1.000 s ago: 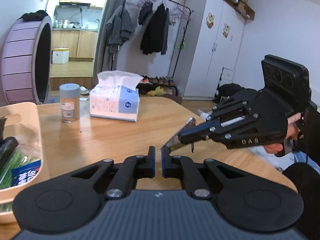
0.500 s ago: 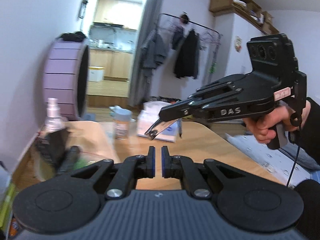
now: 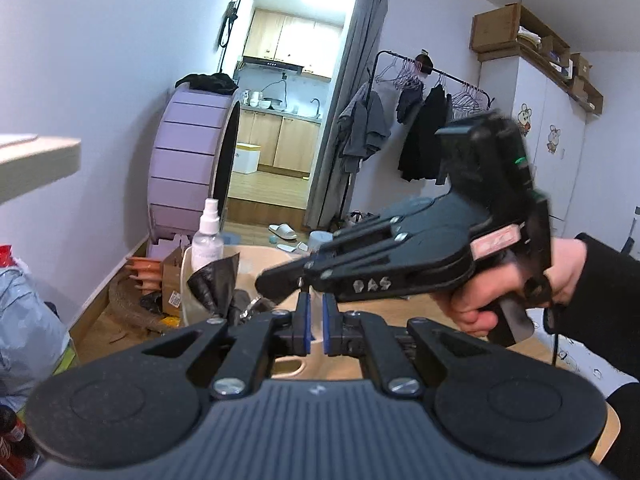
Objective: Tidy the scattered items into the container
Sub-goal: 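Open the right gripper to drop the clipper into the basket, then move the right gripper to the white-and-blue tissue pack and close on it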
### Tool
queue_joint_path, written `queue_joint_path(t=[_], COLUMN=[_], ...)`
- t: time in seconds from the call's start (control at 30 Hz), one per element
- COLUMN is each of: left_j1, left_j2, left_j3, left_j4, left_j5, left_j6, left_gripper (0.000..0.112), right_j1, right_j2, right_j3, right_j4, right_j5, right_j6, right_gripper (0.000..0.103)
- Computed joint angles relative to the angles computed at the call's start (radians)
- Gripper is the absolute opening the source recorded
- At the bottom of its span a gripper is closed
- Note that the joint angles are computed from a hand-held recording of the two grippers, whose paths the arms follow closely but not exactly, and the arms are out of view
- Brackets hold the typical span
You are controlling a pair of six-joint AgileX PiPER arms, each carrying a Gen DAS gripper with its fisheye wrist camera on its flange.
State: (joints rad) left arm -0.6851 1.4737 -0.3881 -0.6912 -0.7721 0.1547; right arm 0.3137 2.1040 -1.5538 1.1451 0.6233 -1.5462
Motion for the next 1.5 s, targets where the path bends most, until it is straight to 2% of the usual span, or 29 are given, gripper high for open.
queue_joint_path(t=[0.07,0.13,0.2,0.27,0.4,0.63,0.73,0.8,0.93,1.0,1.03,1.13,1.3,1.5], left_j1=[0.004,0.018,0.024,0.030,0.016,-0.022,-0.028,-0.040,-0.046,-0.038,-0.034,-0.023,0.013,0.039], left_j2=[-0.003,-0.003,-0.012,-0.021,-0.036,-0.025,0.003,0.037,0.118,0.161,0.184,0.259,0.378,0.489], left_j3=[0.015,0.019,0.013,0.010,-0.004,-0.075,-0.127,-0.168,-0.279,-0.344,-0.377,-0.483,-0.642,-0.767], left_j4=[0.003,0.010,-0.026,-0.041,-0.106,-0.232,-0.261,-0.263,-0.250,-0.233,-0.227,-0.225,-0.195,-0.152], left_j5=[-0.007,-0.001,0.016,0.028,0.039,0.049,0.067,0.060,0.079,0.108,0.119,0.153,0.231,0.284], left_j6=[-0.013,-0.037,-0.027,-0.020,0.040,0.149,0.176,0.184,0.213,0.222,0.225,0.246,0.228,0.198], left_gripper=[0.005,0.005,0.006,0.007,0.009,0.011,0.023,0.037,0.044,0.047,0.048,0.053,0.057,0.059], right_j1=[0.014,0.022,0.016,0.010,-0.025,-0.104,-0.158,-0.195,-0.283,-0.326,-0.347,-0.400,-0.465,-0.522], right_j2=[0.005,-0.011,-0.032,-0.062,-0.122,-0.166,-0.192,-0.211,-0.223,-0.222,-0.219,-0.192,-0.103,0.066], right_j3=[0.017,0.063,0.100,0.148,0.212,0.257,0.295,0.324,0.343,0.349,0.348,0.324,0.254,0.089], right_j4=[-0.022,0.023,0.062,0.146,0.196,0.200,0.240,0.281,0.312,0.365,0.388,0.433,0.511,0.494], right_j5=[-0.038,-0.092,-0.118,-0.141,-0.128,-0.117,-0.114,-0.125,-0.121,-0.127,-0.124,-0.127,-0.145,-0.113], right_j6=[0.011,-0.033,-0.067,-0.155,-0.203,-0.178,-0.211,-0.254,-0.284,-0.334,-0.356,-0.396,-0.464,-0.448], right_gripper=[0.006,0.010,0.041,0.059,0.059,0.059,0.064,0.071,0.074,0.085,0.087,0.090,0.101,0.103])
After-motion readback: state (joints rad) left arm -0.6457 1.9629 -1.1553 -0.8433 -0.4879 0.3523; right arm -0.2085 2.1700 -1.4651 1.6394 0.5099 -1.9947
